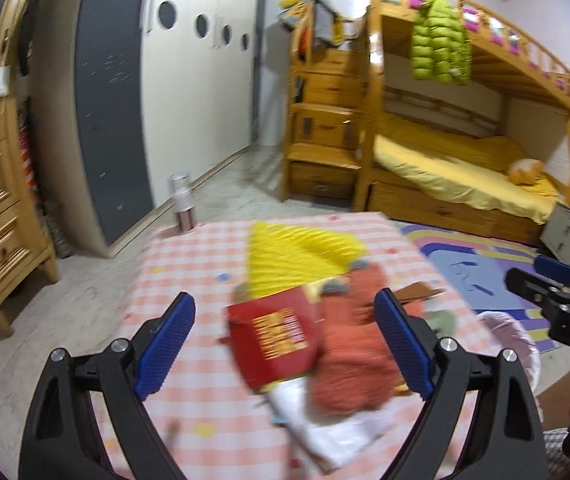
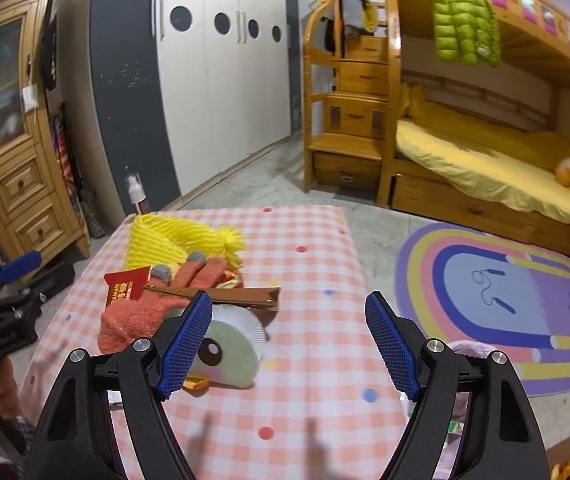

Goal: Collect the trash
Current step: 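Move both open tools back to the table, then grasp the brown wooden stick beside the plush toy with the right tool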

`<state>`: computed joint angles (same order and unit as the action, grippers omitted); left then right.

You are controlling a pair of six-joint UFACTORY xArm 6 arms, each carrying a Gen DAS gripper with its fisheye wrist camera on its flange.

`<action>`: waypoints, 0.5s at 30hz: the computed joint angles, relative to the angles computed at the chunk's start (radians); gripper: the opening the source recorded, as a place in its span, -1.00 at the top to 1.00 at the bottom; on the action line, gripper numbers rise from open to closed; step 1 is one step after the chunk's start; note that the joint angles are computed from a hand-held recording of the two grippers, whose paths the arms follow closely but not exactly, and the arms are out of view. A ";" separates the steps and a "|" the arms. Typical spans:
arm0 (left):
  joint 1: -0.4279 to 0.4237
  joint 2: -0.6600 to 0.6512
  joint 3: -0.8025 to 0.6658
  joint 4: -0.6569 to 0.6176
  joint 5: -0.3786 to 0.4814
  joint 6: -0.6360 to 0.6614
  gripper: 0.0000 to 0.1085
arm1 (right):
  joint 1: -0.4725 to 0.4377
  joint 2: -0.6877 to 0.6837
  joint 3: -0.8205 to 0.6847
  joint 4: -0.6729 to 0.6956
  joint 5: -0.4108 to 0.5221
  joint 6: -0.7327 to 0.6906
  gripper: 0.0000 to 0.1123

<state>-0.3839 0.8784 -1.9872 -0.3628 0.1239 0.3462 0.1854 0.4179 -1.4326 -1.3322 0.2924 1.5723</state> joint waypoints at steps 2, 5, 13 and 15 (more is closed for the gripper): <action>0.023 0.016 -0.019 0.140 0.021 -0.128 -0.63 | -0.006 0.020 -0.007 -0.027 -0.025 0.029 -0.39; 0.042 0.031 -0.038 0.230 0.050 -0.213 -0.63 | -0.008 0.055 -0.019 0.083 -0.055 -0.092 -0.20; 0.063 0.060 -0.089 0.335 0.105 -0.349 -0.64 | 0.010 0.094 -0.044 0.189 -0.136 -0.273 0.02; 0.067 0.061 -0.089 0.388 0.115 -0.394 -0.64 | 0.024 0.114 -0.053 0.271 -0.152 -0.366 0.12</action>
<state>-0.3164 0.9398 -2.0761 0.0250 0.2386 -0.0481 0.2094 0.5318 -1.4851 -1.0616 0.1402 1.2061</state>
